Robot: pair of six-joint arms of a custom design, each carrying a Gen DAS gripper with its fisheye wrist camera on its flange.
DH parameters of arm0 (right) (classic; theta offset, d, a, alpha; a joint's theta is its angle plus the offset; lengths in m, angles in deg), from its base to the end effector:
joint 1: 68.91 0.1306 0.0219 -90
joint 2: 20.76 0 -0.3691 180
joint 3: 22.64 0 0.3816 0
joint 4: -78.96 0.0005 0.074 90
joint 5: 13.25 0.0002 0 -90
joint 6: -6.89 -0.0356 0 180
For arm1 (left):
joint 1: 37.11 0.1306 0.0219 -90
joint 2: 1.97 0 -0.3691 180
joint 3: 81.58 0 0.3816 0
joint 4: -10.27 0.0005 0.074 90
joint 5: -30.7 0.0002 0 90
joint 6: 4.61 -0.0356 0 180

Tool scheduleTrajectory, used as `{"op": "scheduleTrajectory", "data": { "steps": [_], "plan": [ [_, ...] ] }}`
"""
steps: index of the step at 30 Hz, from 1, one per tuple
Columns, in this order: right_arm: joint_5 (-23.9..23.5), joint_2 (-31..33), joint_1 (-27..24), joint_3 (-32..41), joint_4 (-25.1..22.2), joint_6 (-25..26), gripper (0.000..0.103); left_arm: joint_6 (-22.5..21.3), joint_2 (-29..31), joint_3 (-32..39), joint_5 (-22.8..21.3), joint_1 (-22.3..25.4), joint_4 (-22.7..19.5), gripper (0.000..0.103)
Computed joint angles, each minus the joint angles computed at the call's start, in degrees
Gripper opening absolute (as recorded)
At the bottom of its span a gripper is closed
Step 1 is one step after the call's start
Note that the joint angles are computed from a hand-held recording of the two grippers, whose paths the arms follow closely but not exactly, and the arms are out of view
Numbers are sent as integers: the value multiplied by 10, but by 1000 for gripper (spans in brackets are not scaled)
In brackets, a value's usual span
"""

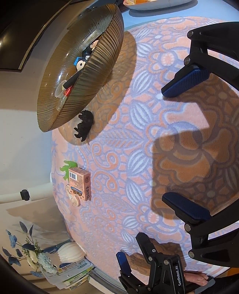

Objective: Organize rigid objects

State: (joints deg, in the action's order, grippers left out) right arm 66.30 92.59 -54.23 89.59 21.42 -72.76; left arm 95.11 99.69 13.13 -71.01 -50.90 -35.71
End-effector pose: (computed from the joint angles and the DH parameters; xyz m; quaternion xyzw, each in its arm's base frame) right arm 0.5849 0.1594 0.3688 -0.2318 0.9307 0.0978 0.2655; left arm 0.5268 -0.1224 0.3589 0.0011 0.9437 0.0303 0.3293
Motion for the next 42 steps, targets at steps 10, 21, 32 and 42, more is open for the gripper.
{"op": "scheduleTrajectory", "data": {
  "steps": [10, 21, 32, 42],
  "plan": [
    [-69, 12, -46, 26, -14, -122, 103, -47, -20, 14, 30, 3, 13, 88],
    [-17, 110, -14, 169, -16, -315, 101, -97, 123, 202, 95, 20, -17, 97],
    [112, 198, 22, 288, -24, -343, 80, -109, 221, 299, 22, -5, -46, 65],
    [92, 165, 24, 230, 9, -292, 36, -73, 184, 241, 26, 4, -22, 65]
  ]
}}
